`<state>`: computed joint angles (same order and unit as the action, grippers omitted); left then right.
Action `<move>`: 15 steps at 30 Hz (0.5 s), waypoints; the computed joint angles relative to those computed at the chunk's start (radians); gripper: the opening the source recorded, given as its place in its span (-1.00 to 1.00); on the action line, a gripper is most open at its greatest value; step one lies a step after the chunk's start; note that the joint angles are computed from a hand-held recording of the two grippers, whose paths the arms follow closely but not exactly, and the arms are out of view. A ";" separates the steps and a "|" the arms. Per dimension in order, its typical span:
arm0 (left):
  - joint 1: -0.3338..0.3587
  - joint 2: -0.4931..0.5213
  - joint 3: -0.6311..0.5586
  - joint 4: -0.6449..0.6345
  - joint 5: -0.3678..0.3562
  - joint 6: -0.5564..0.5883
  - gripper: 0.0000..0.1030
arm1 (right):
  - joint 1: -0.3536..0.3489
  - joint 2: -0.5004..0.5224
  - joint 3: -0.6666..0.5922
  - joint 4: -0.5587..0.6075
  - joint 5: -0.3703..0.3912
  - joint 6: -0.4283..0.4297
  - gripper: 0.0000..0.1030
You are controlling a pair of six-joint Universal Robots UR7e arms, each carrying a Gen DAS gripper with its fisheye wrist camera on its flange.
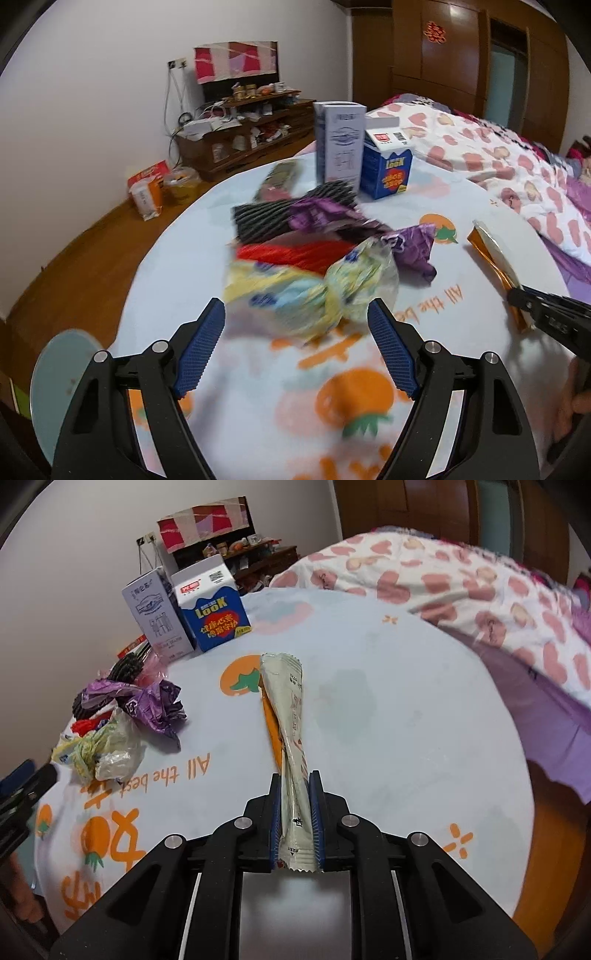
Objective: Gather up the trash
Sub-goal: 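Grasp the yellow-white plastic bag with the left tool while the right tool holds the stick wrapper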
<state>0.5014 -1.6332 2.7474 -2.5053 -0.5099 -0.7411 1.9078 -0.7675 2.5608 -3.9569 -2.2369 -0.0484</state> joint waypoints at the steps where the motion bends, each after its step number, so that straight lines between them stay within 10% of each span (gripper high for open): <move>1: 0.030 0.074 -0.012 -0.091 0.001 0.052 0.42 | -0.006 -0.004 0.004 0.003 0.012 0.005 -0.70; 7: 0.146 0.239 -0.068 -0.218 -0.046 0.134 -0.08 | -0.015 -0.010 0.011 0.009 0.042 0.005 -0.68; 15: 0.124 0.177 -0.044 -0.183 -0.064 0.087 -0.56 | 0.002 0.000 0.016 -0.017 0.021 0.006 -0.68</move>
